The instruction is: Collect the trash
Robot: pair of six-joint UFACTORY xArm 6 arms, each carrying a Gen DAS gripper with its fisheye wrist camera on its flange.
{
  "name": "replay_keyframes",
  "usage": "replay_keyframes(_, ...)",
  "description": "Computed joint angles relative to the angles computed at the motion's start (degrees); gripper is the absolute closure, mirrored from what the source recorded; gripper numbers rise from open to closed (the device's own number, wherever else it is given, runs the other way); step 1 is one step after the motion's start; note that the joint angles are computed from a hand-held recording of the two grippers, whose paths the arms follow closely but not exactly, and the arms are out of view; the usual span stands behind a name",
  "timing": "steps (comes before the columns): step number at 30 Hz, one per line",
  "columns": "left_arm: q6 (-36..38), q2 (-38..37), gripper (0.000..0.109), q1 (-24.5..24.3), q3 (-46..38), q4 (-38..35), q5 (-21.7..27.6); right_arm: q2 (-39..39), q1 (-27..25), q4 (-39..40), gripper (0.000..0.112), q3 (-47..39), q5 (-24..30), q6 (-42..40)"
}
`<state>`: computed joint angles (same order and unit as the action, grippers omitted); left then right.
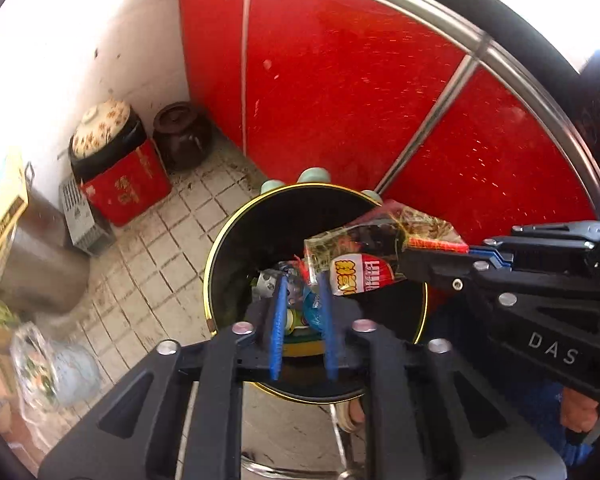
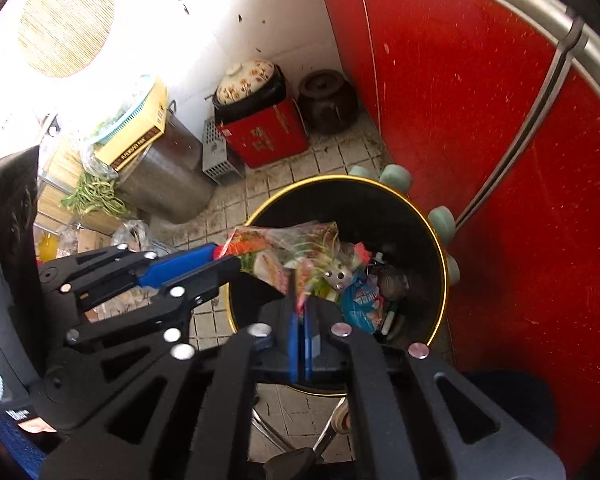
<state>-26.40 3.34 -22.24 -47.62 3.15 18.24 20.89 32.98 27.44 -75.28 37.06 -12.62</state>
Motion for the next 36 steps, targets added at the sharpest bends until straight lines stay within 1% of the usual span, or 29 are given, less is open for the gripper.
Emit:
replay_keyframes(1,-0.2,-0.11,0.067,0.3,0.5,-0.57,-0.36,0.57,-0.03,-0.65,0.11,-0.55,0.44,0.53)
replay_keyframes(2,-1.98,-0.5,0.048,0.49,0.99,0.93,-0.55,1.17,-0.14,-1.42,0.11,-1.29,1.54,1.24)
replay_keyframes(3,-4.47,-0.98,0.043,0.76,1.75,3.43,-1.25,1.75,-0.25,-1.54,0.11,-1.88,2.42,1.32)
replay_keyframes(4,-6.15,-1.44,0.042,0.96,2.29,5.12,-1.37,2.32,-0.31,-1.58,0.103,-2.44,2.95,1.34)
replay_keyframes(5,-6.3,-1.49,0.04,1.12,2.4,5.02,-1.19,2.68,-0.32,-2.43,0.09,-2.7,3.0,2.12)
replay_keyframes(6,-6.99,-1.74,0.038,1.4,2.64,5.27,-0.97,2.81,-0.34,-3.56,0.082,-2.66,2.62,3.24)
replay_keyframes(7,-7.43,-2.13,0.036,1.79,3.1,5.11,-0.97,2.94,-0.5,-4.33,0.065,-2.39,1.72,4.35)
replay_keyframes(8,-8.07,-2.98,0.028,2.2,3.83,4.6,-0.87,2.89,-0.71,-4.1,0.05,-2.12,1.32,4.46)
replay_keyframes(9,-8.4,-3.58,0.02,2.64,4.56,4.14,-1.25,2.75,-1.09,-2.36,0.044,-1.71,1.05,3.4)
replay_keyframes(10,-9.26,-4.4,0.018,3.15,5.64,4.48,-1.93,2.52,-1.27,-0.72,0.036,-1.26,0.64,2.09)
replay_keyframes(13,-10.22,-5.99,0.017,3.56,6.54,6.0,0.18,1.61,-1.1,-1.38,0.034,-0.62,0.37,1.74)
replay_keyframes(16,-11.57,-7.78,0.017,3.8,7.14,7.52,1.36,-0.36,-0.67,-3.75,0.031,0.46,-0.24,2.73)
replay_keyframes(18,-12.99,-8.87,0.017,3.85,6.83,9.28,2.58,-2.49,-0.4,-6.05,0.03,1.9,-1.23,3.8)
replay_keyframes(21,-15.93,-11.33,0.017,3.26,5.51,13.86,5.06,-8.61,-0.71,-9.33,0.03,5.38,-1.96,6.28)
replay_keyframes(22,-16.61,-12.48,0.017,2.69,4.76,15.59,5.4,-10.66,-0.7,-11.6,0.03,6.37,-2.17,7.78)
replay_keyframes(24,-17.28,-13.52,0.016,1.99,3.03,18.32,5.85,-16.64,-0.68,-18.8,0.028,9.67,-3.4,12.09)
replay_keyframes(26,-18.54,-14.0,0.015,0.22,-0.5,21.23,7.16,-24.56,-1.51,-27.07,0.019,14.36,-4.66,18.0)
replay_keyframes(28,-18.96,-13.18,0.014,-1.78,-4.62,22.43,8.48,-32.83,-3.75,-34.07,0.017,19.3,-5.22,24.35)
replay_keyframes(30,-17.67,-10.69,0.013,-4.61,-10.37,21.16,9.19,-40.16,-7.25,-35.88,0.016,23.15,-3.98,27.91)
replay_keyframes(32,-14.24,-6.97,0.013,-7.73,-16.76,17.86,8.95,-47.68,-12.17,-37.88,0.016,26.48,-0.98,32.22)
replay_keyframes(34,-9.55,-1.59,0.012,-11.48,-24.57,13.8,8.52,-55.0,-17.33,-42.75,0.016,29.72,2.61,37.55)
replay_keyframes(36,-6.52,3.51,0.012,-14.79,-31.89,11.79,8.6,-60.58,-22.36,-45.0,0.016,32.03,6.44,39.87)
